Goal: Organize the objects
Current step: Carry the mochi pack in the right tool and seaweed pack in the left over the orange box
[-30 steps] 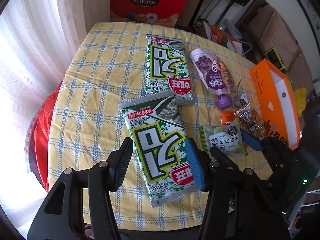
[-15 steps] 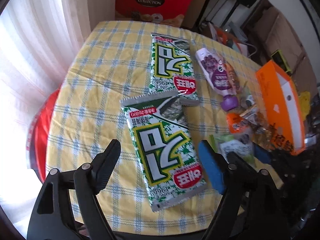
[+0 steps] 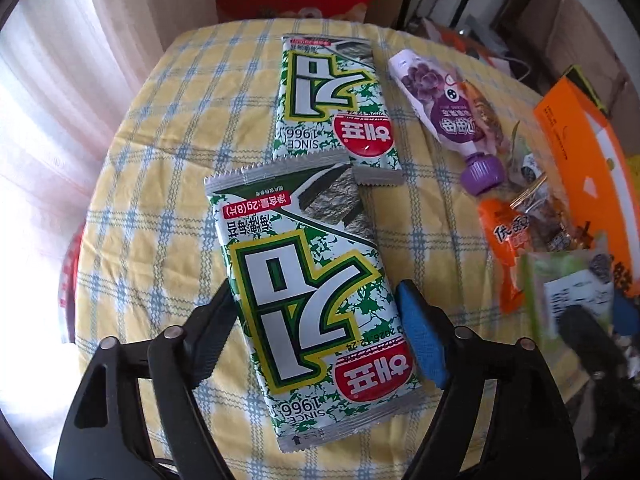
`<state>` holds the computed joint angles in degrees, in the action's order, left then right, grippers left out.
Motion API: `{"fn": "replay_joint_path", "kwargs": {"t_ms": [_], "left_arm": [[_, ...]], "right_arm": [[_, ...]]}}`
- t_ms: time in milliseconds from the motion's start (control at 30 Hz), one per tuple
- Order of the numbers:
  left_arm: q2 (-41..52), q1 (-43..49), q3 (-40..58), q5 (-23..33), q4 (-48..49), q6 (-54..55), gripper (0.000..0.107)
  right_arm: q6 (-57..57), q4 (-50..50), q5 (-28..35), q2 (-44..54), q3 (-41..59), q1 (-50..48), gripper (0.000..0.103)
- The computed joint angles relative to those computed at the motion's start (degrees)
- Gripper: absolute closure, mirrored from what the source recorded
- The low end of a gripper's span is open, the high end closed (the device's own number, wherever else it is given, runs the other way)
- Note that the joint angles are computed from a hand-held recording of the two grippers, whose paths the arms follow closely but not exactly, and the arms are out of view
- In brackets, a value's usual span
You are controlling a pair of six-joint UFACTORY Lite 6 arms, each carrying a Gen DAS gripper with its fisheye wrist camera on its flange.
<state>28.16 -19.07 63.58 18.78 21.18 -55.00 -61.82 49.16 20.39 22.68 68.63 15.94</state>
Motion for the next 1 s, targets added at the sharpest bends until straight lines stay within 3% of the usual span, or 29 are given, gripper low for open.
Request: {"fn": "replay_joint_path", "kwargs": {"t_ms": [100, 233, 567, 1000], "left_arm": [[-1.2, 0.1, -1.7, -1.3, 0.9, -0.7, 0.042], [-4.1, 1.7, -3.9, -2.4, -5.8, 6.8, 0.043], [-14.8, -0.4, -4.4, 3.8, -1.7, 5.6, 0.043], [-8.8, -10.0, 14.0, 13.3, -0.6, 4.9, 0.043]], "right_arm": [[-1.3, 1.2, 0.8, -2.1, -1.4, -1.0, 0.066], [-1.4, 1.8, 2.2, -4.8, -2.8, -2.5, 0.066], [-0.8, 0.7, 5.8, -9.4, -2.2, -7.8, 0.066], [-1.0, 0.0, 9.8, -10.7, 1.5, -16.5, 0.066]]}}
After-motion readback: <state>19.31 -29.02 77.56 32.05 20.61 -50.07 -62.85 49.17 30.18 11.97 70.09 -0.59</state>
